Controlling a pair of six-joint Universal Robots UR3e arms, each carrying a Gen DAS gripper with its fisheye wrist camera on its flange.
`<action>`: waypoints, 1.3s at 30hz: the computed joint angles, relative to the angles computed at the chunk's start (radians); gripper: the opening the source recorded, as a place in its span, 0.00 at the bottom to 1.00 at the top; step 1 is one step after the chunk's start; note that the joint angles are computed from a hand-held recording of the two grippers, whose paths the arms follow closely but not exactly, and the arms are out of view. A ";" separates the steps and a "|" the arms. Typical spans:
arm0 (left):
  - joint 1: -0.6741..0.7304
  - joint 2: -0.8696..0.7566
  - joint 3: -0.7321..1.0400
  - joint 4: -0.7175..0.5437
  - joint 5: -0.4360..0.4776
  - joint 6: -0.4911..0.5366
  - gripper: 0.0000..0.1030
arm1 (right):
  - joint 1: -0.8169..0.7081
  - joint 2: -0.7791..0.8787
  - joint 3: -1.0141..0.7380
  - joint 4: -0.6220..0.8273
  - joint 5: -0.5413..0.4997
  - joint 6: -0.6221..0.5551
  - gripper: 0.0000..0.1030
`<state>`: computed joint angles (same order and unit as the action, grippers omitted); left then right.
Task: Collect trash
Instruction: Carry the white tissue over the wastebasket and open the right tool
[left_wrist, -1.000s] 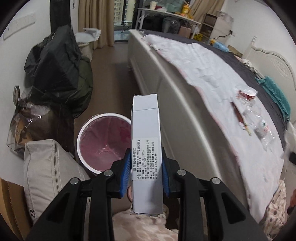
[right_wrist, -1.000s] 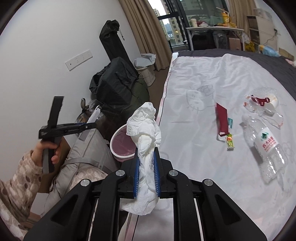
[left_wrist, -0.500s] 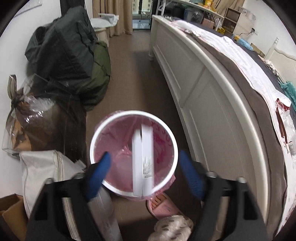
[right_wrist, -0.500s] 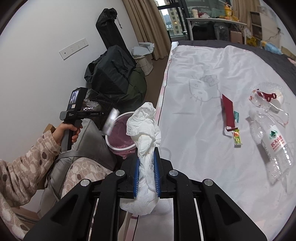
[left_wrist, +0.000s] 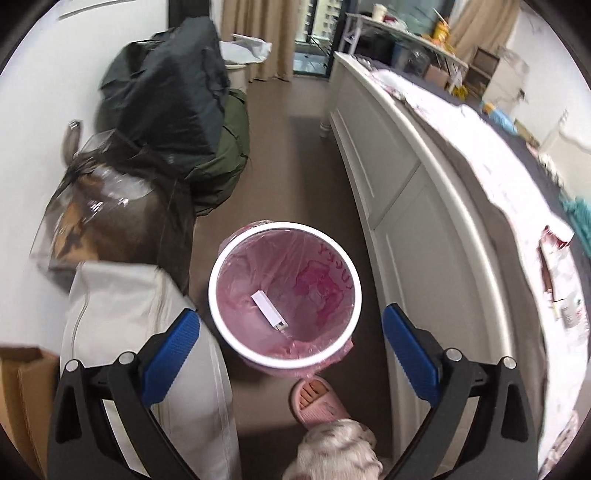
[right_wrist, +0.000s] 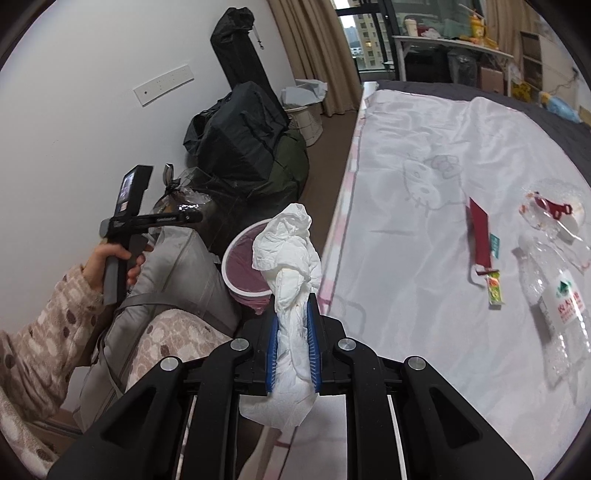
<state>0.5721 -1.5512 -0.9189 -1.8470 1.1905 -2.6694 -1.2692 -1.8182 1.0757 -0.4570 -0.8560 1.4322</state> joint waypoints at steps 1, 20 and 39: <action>0.036 0.031 -0.009 -0.031 -0.023 0.024 0.95 | 0.030 0.007 -0.005 -0.009 0.007 0.016 0.13; 0.765 0.306 0.169 -0.747 -0.159 0.612 0.95 | 1.044 0.521 -0.055 -1.057 -0.165 0.840 0.13; 1.067 0.378 0.115 -0.916 -0.125 0.872 0.95 | 1.358 1.173 -0.538 -1.228 -0.418 1.180 0.84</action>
<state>1.6389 -1.1731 -0.8039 -2.7627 1.0657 -1.7979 0.0889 -0.6450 0.5381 -1.6849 -1.2742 2.6119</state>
